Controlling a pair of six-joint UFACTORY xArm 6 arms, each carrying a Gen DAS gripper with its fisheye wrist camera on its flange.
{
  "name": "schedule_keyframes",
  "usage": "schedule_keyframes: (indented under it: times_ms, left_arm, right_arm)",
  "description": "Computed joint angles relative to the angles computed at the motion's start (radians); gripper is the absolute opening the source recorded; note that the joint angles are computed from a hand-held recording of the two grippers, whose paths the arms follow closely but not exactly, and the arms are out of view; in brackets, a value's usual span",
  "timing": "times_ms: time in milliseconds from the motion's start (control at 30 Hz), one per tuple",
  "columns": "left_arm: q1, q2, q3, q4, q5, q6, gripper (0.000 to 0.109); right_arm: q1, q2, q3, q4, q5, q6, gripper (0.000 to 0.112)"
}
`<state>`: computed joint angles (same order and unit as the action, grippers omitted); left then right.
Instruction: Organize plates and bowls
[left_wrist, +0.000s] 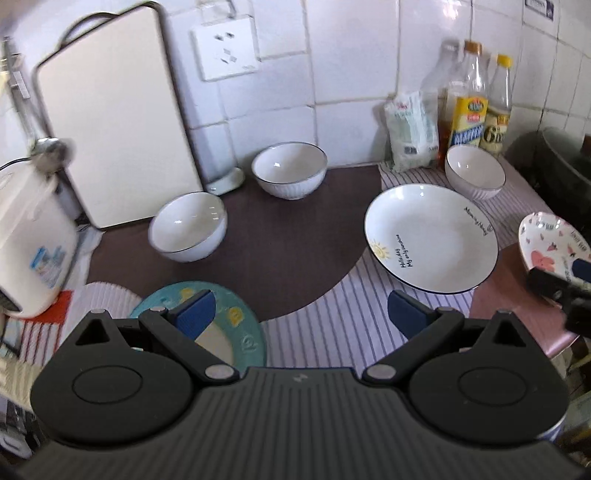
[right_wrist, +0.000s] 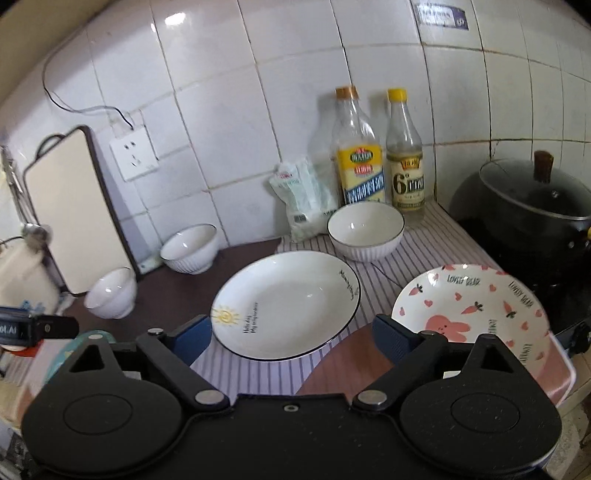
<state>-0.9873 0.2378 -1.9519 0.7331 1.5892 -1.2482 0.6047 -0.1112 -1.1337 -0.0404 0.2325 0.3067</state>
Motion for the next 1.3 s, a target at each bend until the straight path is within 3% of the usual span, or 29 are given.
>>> schedule_keyframes:
  times_ms: [100, 233, 367, 567, 600, 633, 667, 700, 767, 833, 900, 967, 1000, 1167, 1300]
  left_arm:
    - [0.053, -0.006, 0.062, -0.029, -0.129, 0.02, 0.101]
    - [0.13, 0.022, 0.096, -0.076, -0.276, 0.089, 0.099]
    - [0.21, 0.101, 0.037, -0.182, -0.324, 0.114, 0.098]
    - [0.288, 0.21, -0.062, -0.319, -0.355, 0.139, 0.093]
    - [0.293, 0.228, -0.083, -0.323, -0.348, 0.153, 0.087]
    - [0.294, 0.269, -0.145, -0.332, -0.303, 0.185, 0.067]
    - [0.301, 0.297, -0.185, -0.358, -0.284, 0.217, 0.06]
    - [0.31, 0.301, -0.184, -0.382, -0.3, 0.223, 0.06]
    - [0.323, 0.288, -0.149, -0.418, -0.344, 0.212, 0.055]
    - [0.329, 0.281, -0.124, -0.443, -0.375, 0.226, 0.045]
    - [0.335, 0.249, -0.052, -0.477, -0.45, 0.224, 0.035]
    - [0.344, 0.215, 0.018, -0.519, -0.531, 0.208, 0.022]
    - [0.348, 0.207, 0.04, -0.539, -0.562, 0.199, 0.02]
    - [0.345, 0.218, 0.024, -0.54, -0.545, 0.207, 0.021]
    - [0.333, 0.258, -0.075, -0.513, -0.445, 0.239, 0.021]
  right_arm:
    - [0.011, 0.065, -0.027, 0.031, -0.009, -0.033, 0.094]
    - [0.021, 0.173, -0.089, 0.221, -0.019, -0.132, 0.091]
    - [0.003, 0.281, -0.2, 0.242, 0.085, -0.075, 0.091]
    - [-0.013, 0.368, -0.277, 0.322, 0.082, -0.008, 0.09]
    - [-0.016, 0.378, -0.287, 0.314, 0.076, 0.017, 0.089]
    - [-0.018, 0.391, -0.299, 0.316, 0.071, 0.026, 0.079]
    - [-0.02, 0.402, -0.313, 0.316, 0.075, 0.031, 0.069]
    - [-0.024, 0.417, -0.336, 0.281, 0.097, 0.07, 0.053]
    - [-0.029, 0.434, -0.367, 0.197, 0.136, 0.139, 0.049]
    - [-0.033, 0.438, -0.37, 0.147, 0.141, 0.173, 0.032]
    - [-0.041, 0.434, -0.357, 0.14, 0.135, 0.201, 0.022]
    - [-0.044, 0.428, -0.332, 0.209, 0.101, 0.158, 0.021]
    - [-0.044, 0.426, -0.328, 0.215, 0.094, 0.151, 0.021]
    - [-0.044, 0.421, -0.316, 0.243, 0.079, 0.111, 0.021]
    - [-0.039, 0.432, -0.375, 0.089, 0.148, 0.165, 0.022]
